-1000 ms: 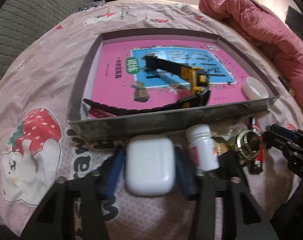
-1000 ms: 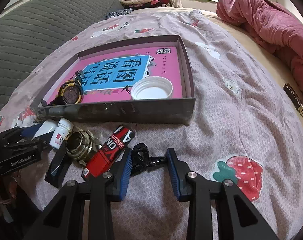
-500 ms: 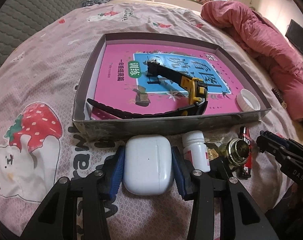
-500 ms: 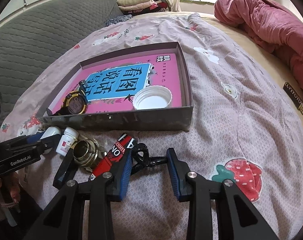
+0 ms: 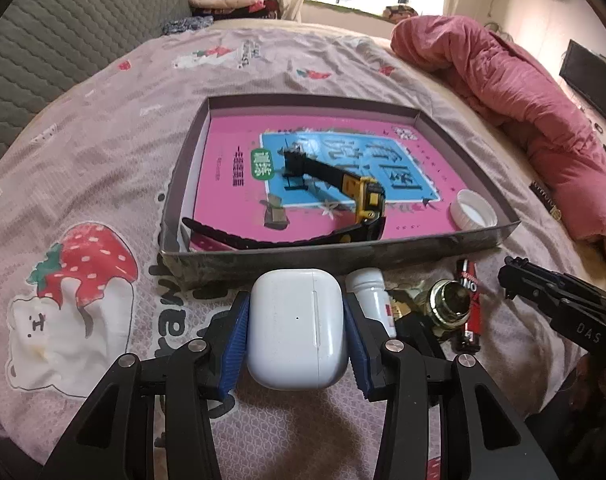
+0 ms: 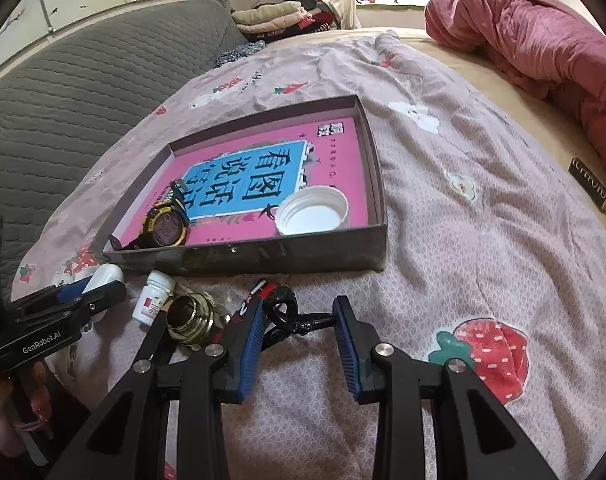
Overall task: Organize rigid objects
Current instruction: 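Lift the earbud case over the tray while the right tool carries the clip over it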
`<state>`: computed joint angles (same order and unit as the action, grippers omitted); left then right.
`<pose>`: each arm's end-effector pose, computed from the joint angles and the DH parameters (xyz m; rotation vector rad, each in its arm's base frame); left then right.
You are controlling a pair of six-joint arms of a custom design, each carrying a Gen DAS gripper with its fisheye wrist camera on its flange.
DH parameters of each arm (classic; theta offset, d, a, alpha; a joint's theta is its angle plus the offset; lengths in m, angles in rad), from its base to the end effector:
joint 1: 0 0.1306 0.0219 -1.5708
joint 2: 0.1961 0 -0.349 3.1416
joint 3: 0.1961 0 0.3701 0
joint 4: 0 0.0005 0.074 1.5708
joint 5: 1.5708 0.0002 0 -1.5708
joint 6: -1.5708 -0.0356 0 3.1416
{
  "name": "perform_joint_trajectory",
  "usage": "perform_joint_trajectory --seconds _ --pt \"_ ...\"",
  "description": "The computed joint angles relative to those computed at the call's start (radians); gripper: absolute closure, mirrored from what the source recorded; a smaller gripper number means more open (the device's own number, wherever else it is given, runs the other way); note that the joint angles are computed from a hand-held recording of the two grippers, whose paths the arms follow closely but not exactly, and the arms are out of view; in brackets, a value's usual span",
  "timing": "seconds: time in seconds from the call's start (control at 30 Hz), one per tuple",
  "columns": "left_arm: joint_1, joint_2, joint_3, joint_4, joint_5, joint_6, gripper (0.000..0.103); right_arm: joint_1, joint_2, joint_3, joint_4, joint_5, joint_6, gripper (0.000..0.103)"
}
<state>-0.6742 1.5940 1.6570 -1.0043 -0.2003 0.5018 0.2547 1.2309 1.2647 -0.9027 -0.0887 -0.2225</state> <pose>0.4190 -0.3264 0.4064 0.1338 2.4980 -0.2425 0.3983 0.1064 0.4048 -0.0796 2.4601 0.3190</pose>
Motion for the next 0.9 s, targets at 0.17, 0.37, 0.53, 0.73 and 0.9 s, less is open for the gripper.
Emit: perform_joint_trajectory --seconds 0.17,0.37,0.53,0.73,0.9 --pt "-0.002 -0.021 -0.015 0.03 -0.016 -0.01 0.057 0.005 -0.021 -0.008 0.029 0.0 0.008 0.068" --pt "-0.005 -0.035 -0.024 0.049 -0.036 -0.022 0.057 0.005 -0.031 -0.013 0.055 -0.007 0.004 0.068" --pt "-0.007 -0.044 -0.027 0.06 -0.051 -0.027 0.057 0.005 -0.04 -0.015 0.084 -0.014 0.01 0.068" --pt "-0.005 -0.043 -0.024 0.064 -0.059 -0.031 0.057 0.012 -0.047 -0.013 0.108 0.003 0.027 0.068" --pt "-0.011 -0.05 -0.026 0.084 -0.084 -0.043 0.057 0.019 -0.052 -0.012 0.123 0.022 0.042 0.068"
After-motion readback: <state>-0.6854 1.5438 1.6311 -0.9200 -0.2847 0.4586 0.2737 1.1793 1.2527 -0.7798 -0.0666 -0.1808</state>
